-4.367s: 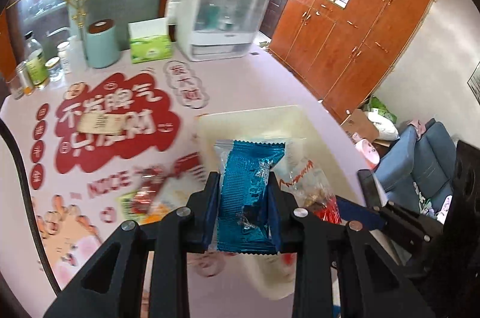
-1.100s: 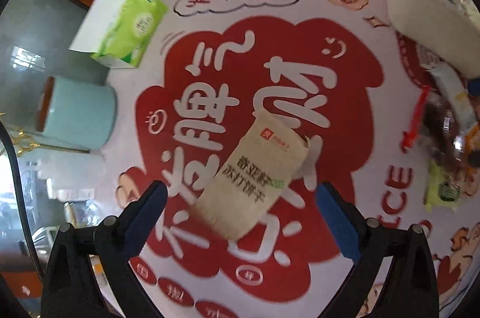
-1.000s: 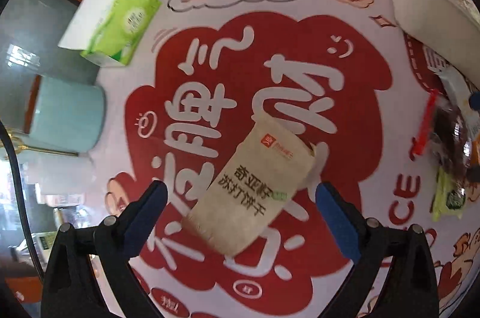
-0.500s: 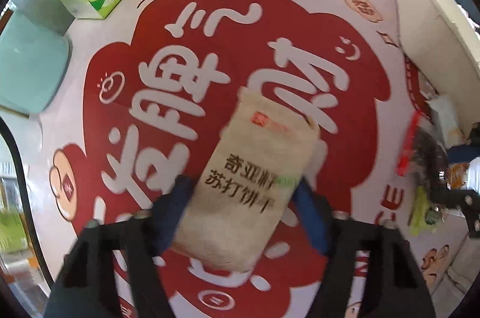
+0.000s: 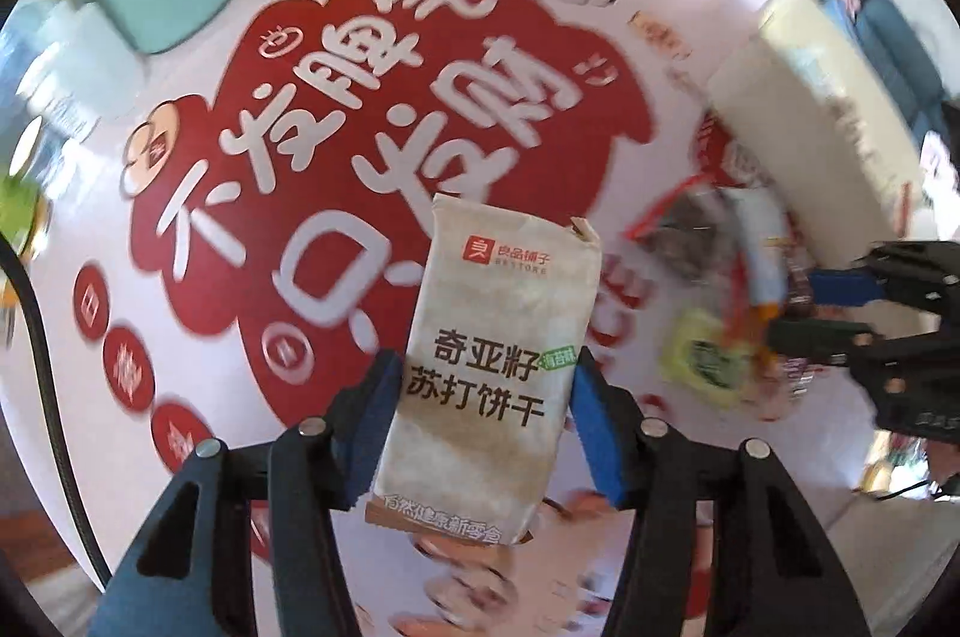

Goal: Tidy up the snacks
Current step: 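Grasp the beige soda cracker pack with the left tool while the right tool grasps the brown chocolate packet, then carry both packs into the white tray and open both tools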

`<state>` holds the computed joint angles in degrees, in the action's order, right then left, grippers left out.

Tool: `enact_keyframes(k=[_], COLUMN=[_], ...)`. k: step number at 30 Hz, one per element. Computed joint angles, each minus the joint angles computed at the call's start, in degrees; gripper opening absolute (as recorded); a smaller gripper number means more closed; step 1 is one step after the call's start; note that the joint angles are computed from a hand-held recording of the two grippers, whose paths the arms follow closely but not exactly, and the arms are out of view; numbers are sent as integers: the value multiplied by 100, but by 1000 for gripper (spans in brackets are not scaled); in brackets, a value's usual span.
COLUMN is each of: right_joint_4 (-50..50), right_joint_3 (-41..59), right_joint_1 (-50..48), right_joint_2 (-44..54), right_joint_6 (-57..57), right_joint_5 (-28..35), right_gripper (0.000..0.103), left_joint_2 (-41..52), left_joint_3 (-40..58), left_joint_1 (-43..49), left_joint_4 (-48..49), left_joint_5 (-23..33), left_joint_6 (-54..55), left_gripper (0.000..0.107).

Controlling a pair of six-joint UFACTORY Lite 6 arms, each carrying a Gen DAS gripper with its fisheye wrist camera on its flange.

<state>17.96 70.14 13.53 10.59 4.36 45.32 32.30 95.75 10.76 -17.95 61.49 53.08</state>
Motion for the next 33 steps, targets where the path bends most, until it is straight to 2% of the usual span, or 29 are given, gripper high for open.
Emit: enact_keyframes(k=[3, 10, 15, 18, 22, 27, 29, 33], right_joint_4=[-16, -23, 327, 660, 1327, 1641, 1687, 1713], right_joint_3=[-147, -286, -432, -494, -429, 384, 908, 1730], right_joint_1=[58, -24, -715, -1424, -3022, -5380, -6137, -6976], right_joint_2=[-498, -1698, -2656, -3106, -3373, -2824, -2346, -1516], right_joint_6=[-48, -341, -1117, -1902, -3532, -5760, -6449, -7208], right_joint_5=[153, 717, 1382, 1863, 2837, 4228, 4580, 4856], right_gripper=[33, 33, 33, 33, 33, 33, 33, 33], left_joint_2=[-1023, -2776, -3708, -4065, -4061, -3153, -2684, -1582], left_joint_3=[-670, -1259, -1167, -888, -326, 923, 1381, 2315], left_joint_1=[27, -545, -1179, -1954, -3387, -5404, -5879, -6599], left_joint_4=[-253, -448, -353, -85, 573, 1731, 2006, 2512], left_joint_5=[199, 639, 1048, 1156, 1062, 952, 918, 921], left_joint_6=[-120, -1069, -2044, -3125, -4892, -7434, -8107, -9384], left_gripper=[55, 55, 55, 55, 55, 55, 55, 55])
